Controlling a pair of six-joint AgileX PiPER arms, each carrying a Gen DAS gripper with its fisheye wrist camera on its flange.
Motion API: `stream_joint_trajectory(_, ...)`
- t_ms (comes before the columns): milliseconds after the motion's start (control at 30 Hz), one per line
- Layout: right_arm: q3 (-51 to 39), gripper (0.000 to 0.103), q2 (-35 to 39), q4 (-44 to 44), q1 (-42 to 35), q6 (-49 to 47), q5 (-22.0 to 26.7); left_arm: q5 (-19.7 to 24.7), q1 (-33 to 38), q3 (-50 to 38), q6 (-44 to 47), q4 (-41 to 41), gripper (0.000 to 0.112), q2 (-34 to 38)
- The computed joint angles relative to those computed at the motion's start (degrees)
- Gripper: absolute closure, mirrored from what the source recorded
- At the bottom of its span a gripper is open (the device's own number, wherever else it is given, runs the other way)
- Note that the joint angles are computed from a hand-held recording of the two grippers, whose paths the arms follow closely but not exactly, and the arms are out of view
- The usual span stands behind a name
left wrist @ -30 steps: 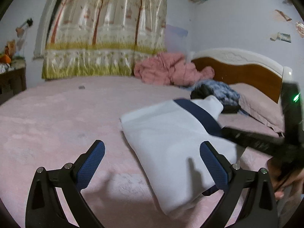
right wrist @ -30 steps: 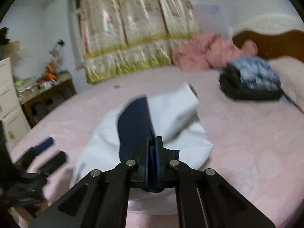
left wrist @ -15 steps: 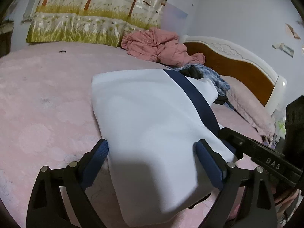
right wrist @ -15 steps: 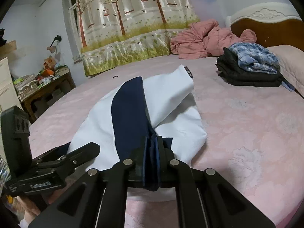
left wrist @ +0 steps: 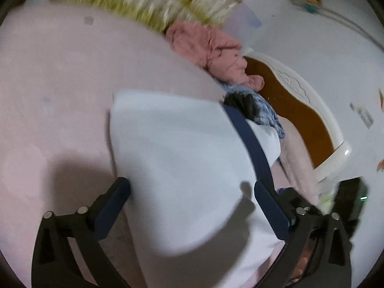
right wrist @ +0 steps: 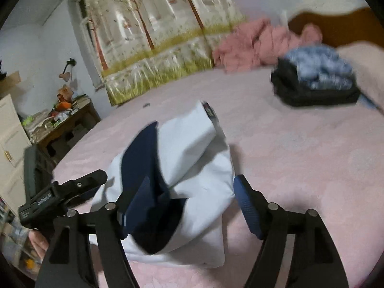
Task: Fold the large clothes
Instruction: 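Lift the folded jacket with both grippers and carry it toward the clothes stack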
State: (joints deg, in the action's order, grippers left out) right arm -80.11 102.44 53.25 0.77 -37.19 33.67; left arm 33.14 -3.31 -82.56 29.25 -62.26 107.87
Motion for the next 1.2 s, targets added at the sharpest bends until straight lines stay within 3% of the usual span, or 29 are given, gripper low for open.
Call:
stream_joint_trajectory(100,-5.14,0.027,5.68,0.43,-2.84,3.22,7.61,2.76,1.33,-0.22,2.26,-3.59,0.01,1.85)
stream_joint_trajectory(167,-9.67,0.027,10.48,2.77,-4.86,1.23,16.09,4.9,2.33,-0.16,4.39,-6.18,0.01,2.73)
stream_joint_trajectory(233,-17.24,0.027,17.96,4.78,-5.26,-1.63,26.82,8.29,3.11,-2.83,0.6,-3.17,0.009,5.06)
stream_joint_trajectory(267,-20.17,0.025,20.68,4.66,-5.21,-0.62,29.52,11.4,3.43,-5.58,-2.89,0.03,0.009,7.14)
stream_joint_trajectory(467,-25.09,0.022,24.28,6.15,-4.57,2.08,30.76,18.19,4.98,-7.41,-4.0,1.66,0.009,7.77)
stream_joint_trajectory(600,-31.38,0.024,28.49,5.97,-4.49,4.23,34.69,18.4,4.65,-7.08,-1.37,-2.79,0.01,8.6)
stream_joint_trajectory(667,-32.95,0.028,29.8,6.11,-4.78,4.21,36.01,16.11,3.23,-7.43,-1.71,-0.2,0.021,7.5)
stream_joint_trajectory(700,-31.54,0.03,29.25,6.42,-4.74,3.3,35.15,14.44,2.57,-6.39,-1.46,0.84,0.032,6.05)
stream_joint_trajectory(800,-24.4,0.047,23.94,8.43,-4.94,-0.9,31.53,10.75,0.78,-4.4,1.49,4.27,0.046,1.77)
stream_joint_trajectory(867,-21.13,0.051,20.63,9.03,-4.76,-4.5,29.47,10.75,0.4,-3.91,4.05,3.43,0.049,-0.07)
stream_joint_trajectory(1067,-19.46,0.051,14.1,10.79,-6.78,-4.64,30.9,10.86,-0.21,-5.11,1.73,5.48,0.049,-5.42)
stream_joint_trajectory(1200,-22.93,0.051,10.85,11.6,-10.14,-3.4,33.15,13.76,-3.24,-19.6,-6.57,10.59,0.049,-0.95)
